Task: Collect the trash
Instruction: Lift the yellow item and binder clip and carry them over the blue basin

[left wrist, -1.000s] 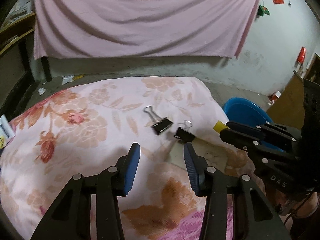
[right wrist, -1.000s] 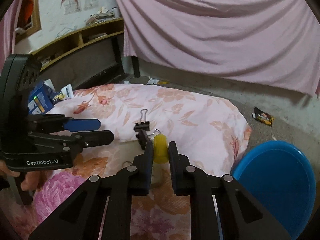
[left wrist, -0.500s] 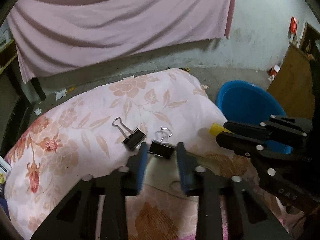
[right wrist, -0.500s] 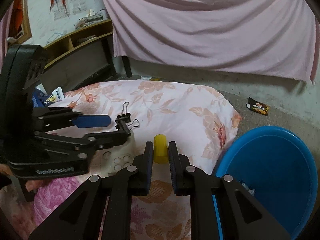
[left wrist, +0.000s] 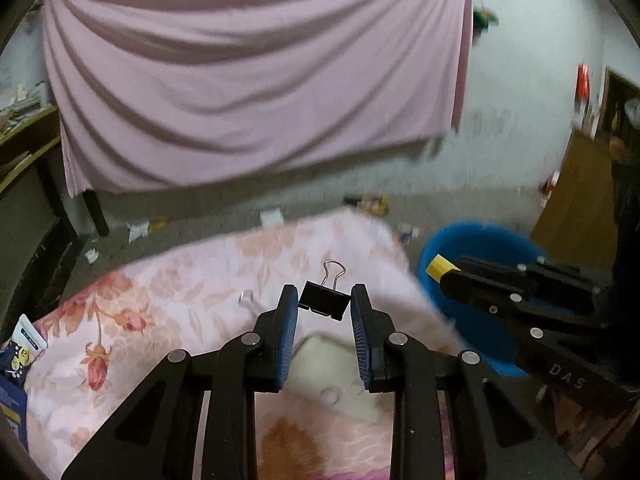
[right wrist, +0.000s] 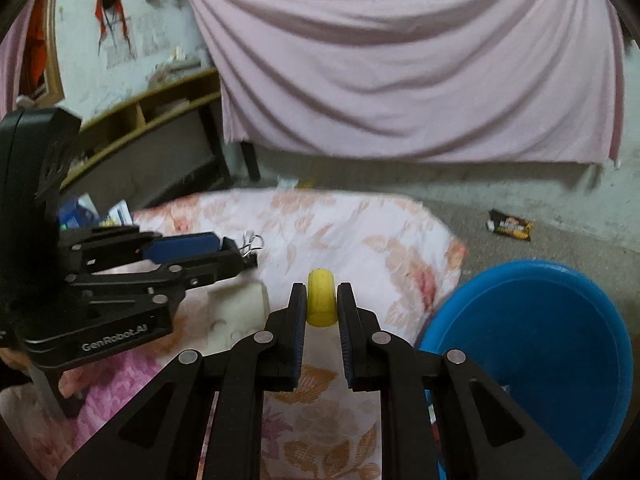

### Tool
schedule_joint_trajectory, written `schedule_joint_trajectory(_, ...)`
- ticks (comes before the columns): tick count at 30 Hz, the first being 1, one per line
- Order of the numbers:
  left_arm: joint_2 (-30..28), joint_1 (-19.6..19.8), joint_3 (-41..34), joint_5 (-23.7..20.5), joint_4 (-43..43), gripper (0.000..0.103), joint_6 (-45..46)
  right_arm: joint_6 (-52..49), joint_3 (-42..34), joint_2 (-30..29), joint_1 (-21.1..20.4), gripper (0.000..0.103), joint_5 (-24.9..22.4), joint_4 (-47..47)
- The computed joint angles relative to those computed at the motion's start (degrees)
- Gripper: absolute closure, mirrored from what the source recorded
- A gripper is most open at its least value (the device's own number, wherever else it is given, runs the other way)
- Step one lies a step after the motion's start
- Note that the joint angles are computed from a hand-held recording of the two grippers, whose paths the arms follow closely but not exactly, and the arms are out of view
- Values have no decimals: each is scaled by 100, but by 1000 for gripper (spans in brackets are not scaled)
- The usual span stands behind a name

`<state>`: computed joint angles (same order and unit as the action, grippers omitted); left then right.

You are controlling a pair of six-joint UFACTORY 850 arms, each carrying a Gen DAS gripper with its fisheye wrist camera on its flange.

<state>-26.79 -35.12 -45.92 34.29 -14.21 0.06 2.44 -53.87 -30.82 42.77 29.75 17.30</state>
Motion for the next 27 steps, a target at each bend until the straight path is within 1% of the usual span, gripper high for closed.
schedule_joint_trajectory(3, 215, -137, 190, 630, 9, 80, -216, -20, 300, 219, 33, 90, 616, 173)
schedule_joint_trajectory(5, 333, -224, 270, 968, -33, 80, -235, -172, 586, 412, 95, 90, 1258, 463)
schedule_joint_trajectory(6, 387, -281, 316, 1166, -61, 80, -233, -185, 681, 476, 110, 90, 1466, 521)
schedule_joint_trajectory(9, 516, -497, 376, 1631, -190, 80, -115, -143, 1119, 728, 173, 90, 2486, 774)
schedule_joint_trajectory(13, 613, -722, 426, 2092, -234, 80, 172, -221, 1543, 962, 280, 90, 3554, 1287)
schedule_joint_trajectory(16, 567, -890, 379, 2312, -259, 80, 459, -150, 1787, 1086, 331, 90, 4126, 1630)
schedule_joint_trajectory(18, 530, -990, 351, 2419, -206, 80, 667, -103, 1913, 1152, 321, 90, 4358, 1820)
schedule_joint_trajectory(22, 319, -1195, 169, 2455, -161, 80, 945, 161, 2096, 1212, 226, 90, 4544, 1986)
schedule_joint_trajectory(27, 3, -1324, -185, 2146, -25, 80, 930, 501, 2436, 1365, 80, 89, 4470, 2085)
